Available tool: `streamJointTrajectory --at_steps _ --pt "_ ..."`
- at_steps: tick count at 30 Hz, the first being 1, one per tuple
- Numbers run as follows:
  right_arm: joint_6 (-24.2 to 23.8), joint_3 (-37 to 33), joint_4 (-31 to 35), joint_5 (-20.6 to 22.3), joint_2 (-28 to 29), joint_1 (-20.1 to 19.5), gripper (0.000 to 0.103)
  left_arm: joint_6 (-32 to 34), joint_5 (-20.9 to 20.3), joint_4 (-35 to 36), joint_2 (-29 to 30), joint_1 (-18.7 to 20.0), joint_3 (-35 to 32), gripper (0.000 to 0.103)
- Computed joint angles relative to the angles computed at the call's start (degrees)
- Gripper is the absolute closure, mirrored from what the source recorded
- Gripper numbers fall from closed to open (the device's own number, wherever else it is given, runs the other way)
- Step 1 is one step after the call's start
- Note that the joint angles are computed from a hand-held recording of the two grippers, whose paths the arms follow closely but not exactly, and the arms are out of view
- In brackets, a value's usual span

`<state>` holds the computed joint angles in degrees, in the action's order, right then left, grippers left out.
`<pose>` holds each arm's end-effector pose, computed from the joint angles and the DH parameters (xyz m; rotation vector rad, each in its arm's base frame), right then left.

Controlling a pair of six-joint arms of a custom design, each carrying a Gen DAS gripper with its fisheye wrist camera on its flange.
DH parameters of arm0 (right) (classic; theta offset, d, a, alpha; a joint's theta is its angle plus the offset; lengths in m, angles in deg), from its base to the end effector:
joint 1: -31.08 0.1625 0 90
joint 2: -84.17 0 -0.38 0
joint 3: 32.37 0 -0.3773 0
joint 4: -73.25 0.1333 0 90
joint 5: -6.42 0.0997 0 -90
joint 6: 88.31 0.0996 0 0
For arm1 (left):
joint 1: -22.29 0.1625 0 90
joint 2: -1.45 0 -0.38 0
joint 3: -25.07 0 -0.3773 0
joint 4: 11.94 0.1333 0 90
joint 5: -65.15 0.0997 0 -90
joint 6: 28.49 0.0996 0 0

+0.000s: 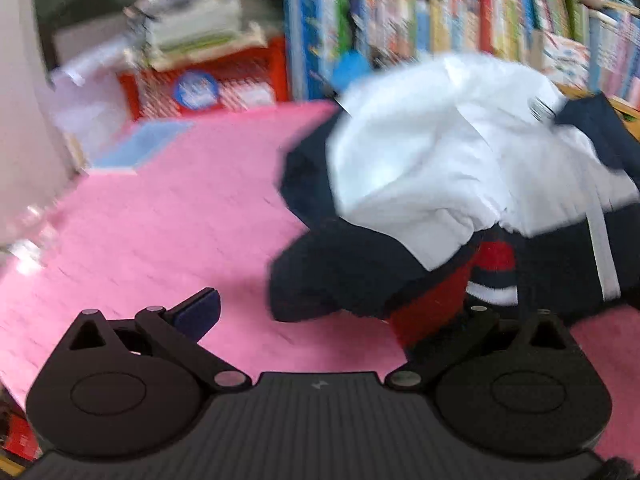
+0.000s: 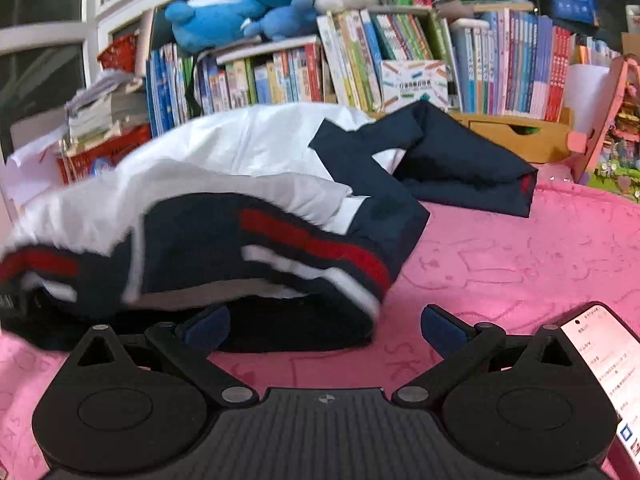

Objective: Fold clothes

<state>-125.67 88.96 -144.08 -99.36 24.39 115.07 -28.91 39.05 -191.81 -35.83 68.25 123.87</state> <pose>0.0534 -0.5077 0.2107 0.4048 -2.1729 1.2102 -0.2506 -0.5796 0.0698 0.4697 2.0575 -0.9793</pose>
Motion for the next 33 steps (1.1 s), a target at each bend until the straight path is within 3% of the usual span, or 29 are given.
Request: streamJointTrajectory --at_steps 4,8,11,13,15,16,18,20,27,31,33 --pt "-11.31 -3.51 -2.86 -6.24 4.24 2.57 0.000 7.22 5.54 -8.94 2.48 0.03 -3.14 0.000" --pt "-19.29 -5.61 -2.71 -7.11 7.22 4.25 0.000 7.93 6.90 -10.59 2.80 0.61 -4.07 0.000" --pt "-23.31 -8.46 -7.23 -7.91 10.47 5.35 0.002 7.90 7.15 -9.98 2.51 0.75 -2.93 0.000" --pt "-23.33 -10.45 -16.60 -7.95 12.71 5.65 0.004 7.44 7.34 -8.86 2.17 0.96 -2.02 0.000" --pt "-17.24 -10.94 -24.52 -8.21 11.65 5.23 0.001 4.96 6.65 -6.67 1.01 1.26 -0.59 0.000" --pt "-13.36 -10.45 -25.04 -8.53 9.82 4.82 0.000 3.48 6.29 -5.38 0.55 1.44 -0.08 0.000" --pt "-5.34 -7.70 -19.78 -8.27 4.01 3.33 0.000 0.54 5.92 -2.62 0.14 1.58 0.43 0.000" --pt "-1.78 -4.32 -13.55 -5.82 -1.01 1.69 0.000 0.14 6.33 -1.80 0.60 1.36 0.50 0.000" --pt "-15.18 4.59 3.26 8.46 -4.45 1.08 0.000 0.54 8.76 -0.11 0.38 -0.62 0.62 0.000" --pt "-20.50 1.53 2.74 7.26 2.37 4.35 0.000 4.18 8.14 -4.39 -1.54 -1.95 1.76 0.000" --pt "-22.69 -0.74 -0.70 4.80 6.28 5.87 0.000 4.04 7.25 -4.77 -2.59 -2.21 2.70 0.000"
